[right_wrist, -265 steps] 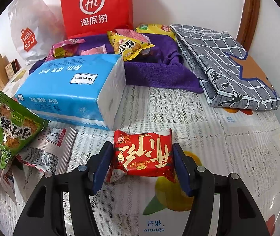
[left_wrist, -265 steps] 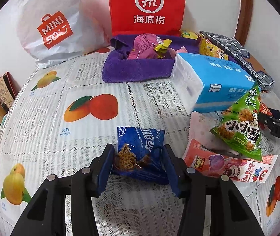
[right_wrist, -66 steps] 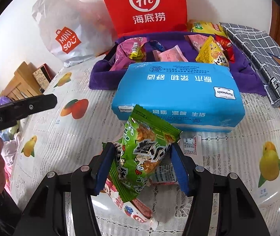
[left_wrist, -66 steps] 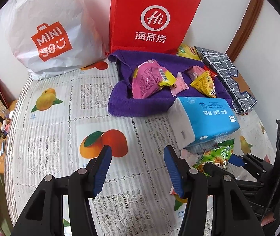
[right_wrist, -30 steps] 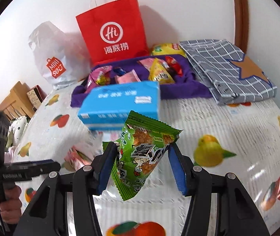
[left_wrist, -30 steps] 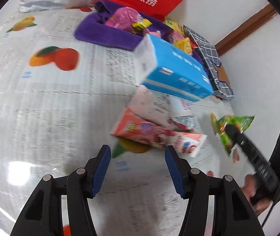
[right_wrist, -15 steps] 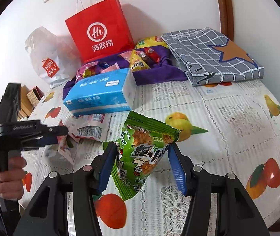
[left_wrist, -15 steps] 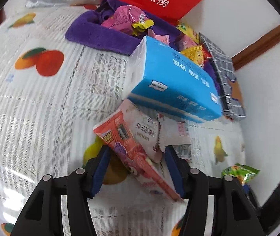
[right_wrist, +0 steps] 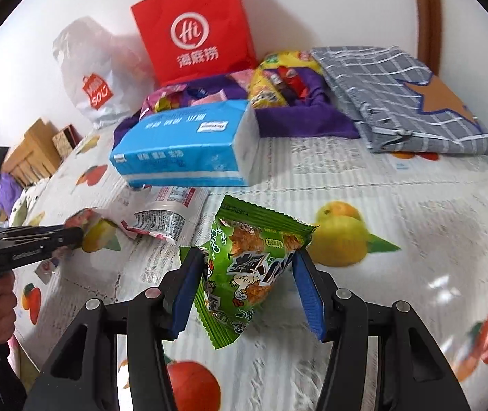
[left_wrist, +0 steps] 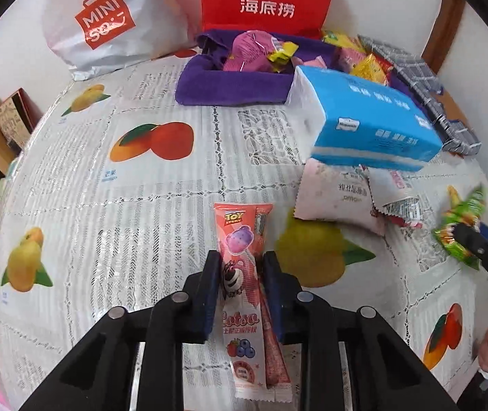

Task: Organize snacks
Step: 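Grasp the pink Lotso ice-pop packet with the left tool while the right tool holds the green bag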

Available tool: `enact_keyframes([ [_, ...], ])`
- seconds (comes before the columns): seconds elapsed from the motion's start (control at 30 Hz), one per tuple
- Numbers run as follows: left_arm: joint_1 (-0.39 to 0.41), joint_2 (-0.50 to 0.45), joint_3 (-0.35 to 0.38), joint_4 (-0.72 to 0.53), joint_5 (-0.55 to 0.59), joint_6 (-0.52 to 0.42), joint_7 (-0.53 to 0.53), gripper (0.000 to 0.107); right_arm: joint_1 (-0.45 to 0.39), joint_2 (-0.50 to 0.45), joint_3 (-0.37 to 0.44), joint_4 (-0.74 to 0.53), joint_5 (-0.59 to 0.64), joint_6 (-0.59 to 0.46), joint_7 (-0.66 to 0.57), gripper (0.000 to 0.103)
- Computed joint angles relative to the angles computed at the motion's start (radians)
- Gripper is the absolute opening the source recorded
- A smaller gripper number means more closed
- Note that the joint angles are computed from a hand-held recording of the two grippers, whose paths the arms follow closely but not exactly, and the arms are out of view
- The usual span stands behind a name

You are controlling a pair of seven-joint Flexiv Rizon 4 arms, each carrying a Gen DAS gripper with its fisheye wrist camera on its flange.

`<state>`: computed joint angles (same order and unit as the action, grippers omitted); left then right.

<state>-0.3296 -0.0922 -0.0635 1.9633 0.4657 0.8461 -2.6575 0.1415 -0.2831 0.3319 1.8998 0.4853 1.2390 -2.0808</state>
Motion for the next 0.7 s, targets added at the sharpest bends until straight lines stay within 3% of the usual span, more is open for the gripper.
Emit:
enact_keyframes([
  [0.17, 0.001, -0.003, 0.006, 0.006, 0.075, 0.046, -0.035, 0.022, 0.011, -0.029, -0.002, -0.032, -0.011, -0.013, 0.021, 0.052],
  [0.4, -0.044, -0.036, 0.010, -0.053, 0.243, -0.006, -0.122, 0.025, 0.010, -0.065, 0.010, -0.045, -0.038, 0.038, 0.027, 0.052],
  [0.5, -0.040, -0.031, 0.015, -0.043, 0.240, 0.015, -0.128, 0.025, 0.007, -0.083, 0.018, -0.046, -0.048, 0.079, 0.045, 0.052],
  [0.7, -0.033, -0.031, 0.016, -0.032, 0.234, 0.044, -0.123, 0.027, -0.048, -0.106, 0.071, -0.086, -0.013, 0.035, 0.048, 0.053],
])
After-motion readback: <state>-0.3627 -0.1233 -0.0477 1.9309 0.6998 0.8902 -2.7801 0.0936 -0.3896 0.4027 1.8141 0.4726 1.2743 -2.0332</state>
